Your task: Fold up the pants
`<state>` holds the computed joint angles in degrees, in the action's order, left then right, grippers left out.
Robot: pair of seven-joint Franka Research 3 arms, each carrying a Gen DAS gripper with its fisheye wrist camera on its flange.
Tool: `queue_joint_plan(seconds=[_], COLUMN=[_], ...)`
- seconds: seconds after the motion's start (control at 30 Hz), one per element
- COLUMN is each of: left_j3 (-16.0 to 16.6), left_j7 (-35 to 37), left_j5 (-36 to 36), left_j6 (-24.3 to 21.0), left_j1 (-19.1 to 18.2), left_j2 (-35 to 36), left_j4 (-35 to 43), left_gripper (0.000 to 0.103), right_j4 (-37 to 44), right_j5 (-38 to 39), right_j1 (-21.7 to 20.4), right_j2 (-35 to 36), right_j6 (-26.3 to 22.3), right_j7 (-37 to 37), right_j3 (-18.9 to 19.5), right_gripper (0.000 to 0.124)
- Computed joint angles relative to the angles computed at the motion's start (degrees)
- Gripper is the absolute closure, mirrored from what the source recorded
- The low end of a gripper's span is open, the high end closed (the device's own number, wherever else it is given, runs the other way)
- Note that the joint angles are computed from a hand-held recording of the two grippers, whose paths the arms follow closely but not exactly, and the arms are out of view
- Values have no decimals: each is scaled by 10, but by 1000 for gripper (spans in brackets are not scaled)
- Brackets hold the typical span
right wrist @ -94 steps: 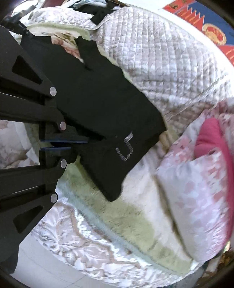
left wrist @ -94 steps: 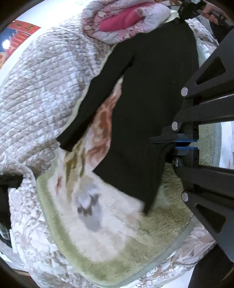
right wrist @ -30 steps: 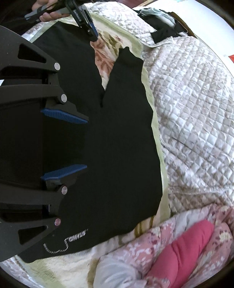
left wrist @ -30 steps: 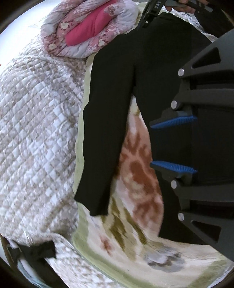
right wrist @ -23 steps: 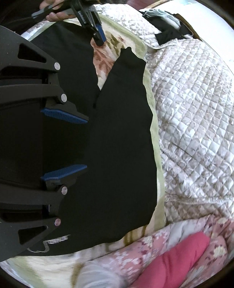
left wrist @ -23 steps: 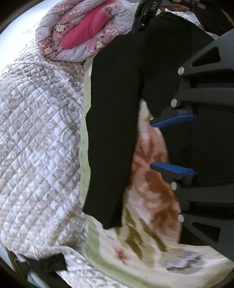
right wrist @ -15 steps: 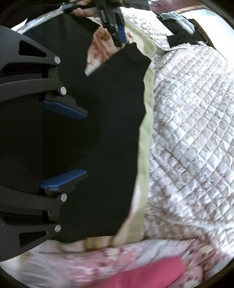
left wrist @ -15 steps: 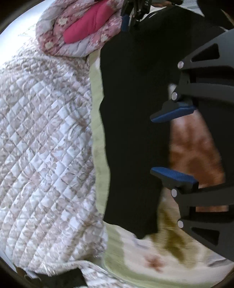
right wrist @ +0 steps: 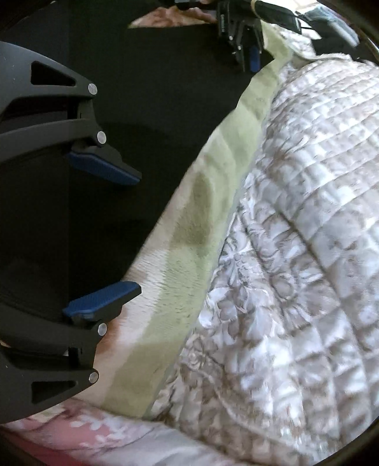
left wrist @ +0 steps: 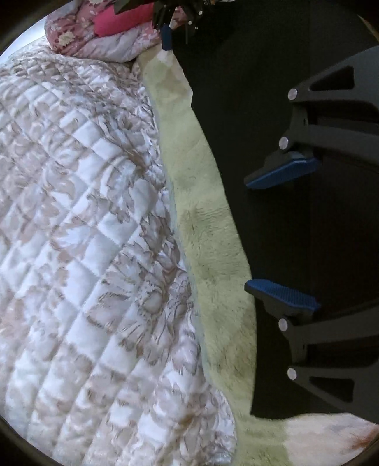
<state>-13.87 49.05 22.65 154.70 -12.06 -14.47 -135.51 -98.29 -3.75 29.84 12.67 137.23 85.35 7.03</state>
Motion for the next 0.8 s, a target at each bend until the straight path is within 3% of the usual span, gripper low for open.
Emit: queue_joint_plan(seconds=[0.07,0.17,0.2,0.23,0.27,0.3,0.33,0.4,0.47,0.6,0.8], left_j3=[10,-6,-13,-19,-23,-22,-25,-36,-44,-53,-74], left_j7=[38,34,24,15,4,0,-7,-25,-39,-78,-137], left_j5=[-19,22,41,58,73,78,90,132,152,161,113], left_j6=[10,5,-1,-17,-25,-23,-25,-51,-82,-109,-110], left_j1=[-11,-2,1,3,2,-1,-3,-6,-14,-29,-64], left_j2=[15,30,36,44,47,47,45,44,38,-12,-176], left_j4=[2,14,20,31,35,35,36,44,55,46,-27], left_gripper=[21,15,14,14,19,34,43,78,97,97,97], right_j4=[4,3,3,-3,-7,-5,-13,-28,-46,-112,-253], right_j5=[-10,-19,-23,-37,-43,-35,-66,-110,-124,-130,-89], right_j1=[3,8,9,13,14,13,22,34,34,23,2], right_j2=[9,9,8,4,-1,-1,-8,-24,-46,-128,-299], right_j6=[-1,-1,-1,7,14,10,13,19,36,78,116], right_j7=[-10,-3,-1,8,15,10,25,48,70,106,142], right_j3=[0,-2,-3,-6,-6,-2,-6,-6,-3,15,63], right_gripper=[51,53,59,81,97,113,117,118,119,119,119])
